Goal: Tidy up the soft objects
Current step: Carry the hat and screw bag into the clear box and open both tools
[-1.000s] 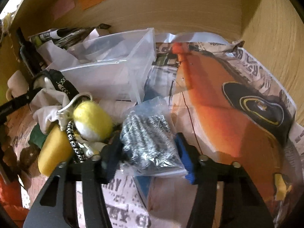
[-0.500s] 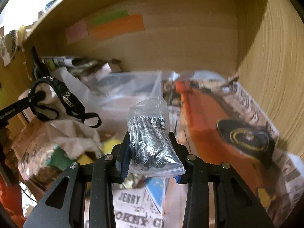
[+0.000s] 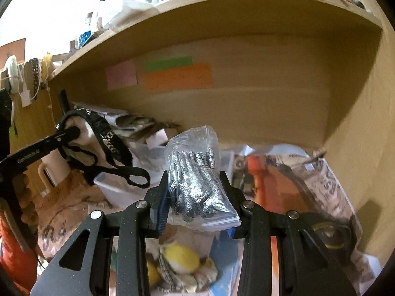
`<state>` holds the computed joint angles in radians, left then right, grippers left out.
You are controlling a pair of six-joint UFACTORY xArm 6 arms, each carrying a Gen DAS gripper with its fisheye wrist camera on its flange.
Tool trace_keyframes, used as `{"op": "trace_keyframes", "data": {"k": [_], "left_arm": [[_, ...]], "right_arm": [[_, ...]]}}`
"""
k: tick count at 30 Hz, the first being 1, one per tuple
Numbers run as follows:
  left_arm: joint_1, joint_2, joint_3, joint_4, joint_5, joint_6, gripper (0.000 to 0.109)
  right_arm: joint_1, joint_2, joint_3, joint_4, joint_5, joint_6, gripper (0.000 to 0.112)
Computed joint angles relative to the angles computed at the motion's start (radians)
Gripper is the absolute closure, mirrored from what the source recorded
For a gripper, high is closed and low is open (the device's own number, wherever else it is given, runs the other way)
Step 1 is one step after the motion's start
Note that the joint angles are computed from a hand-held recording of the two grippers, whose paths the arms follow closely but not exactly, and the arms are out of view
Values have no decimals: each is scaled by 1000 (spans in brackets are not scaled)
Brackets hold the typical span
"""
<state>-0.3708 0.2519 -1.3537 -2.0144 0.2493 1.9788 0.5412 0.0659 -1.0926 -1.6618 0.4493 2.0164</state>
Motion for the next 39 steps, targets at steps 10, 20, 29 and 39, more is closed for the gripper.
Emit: {"op": "trace_keyframes", "data": {"k": [10,20,29,39], "left_arm": [[-32,172,-175,219,-89,-213,90],[-27,330,-250,896,-41,-873,90],[-5,439,-348,1238,46,-1184,89],[-31,388,-277,1095,-35,-1015,45]], "right_arm": [[-53,105,-110,97,-84,-118,79],[-87,254,-238,366,-106,-375,79],[-100,355,-299,564,-120,-570,79],[-87,377,-320,608,-90,-638,73]]}}
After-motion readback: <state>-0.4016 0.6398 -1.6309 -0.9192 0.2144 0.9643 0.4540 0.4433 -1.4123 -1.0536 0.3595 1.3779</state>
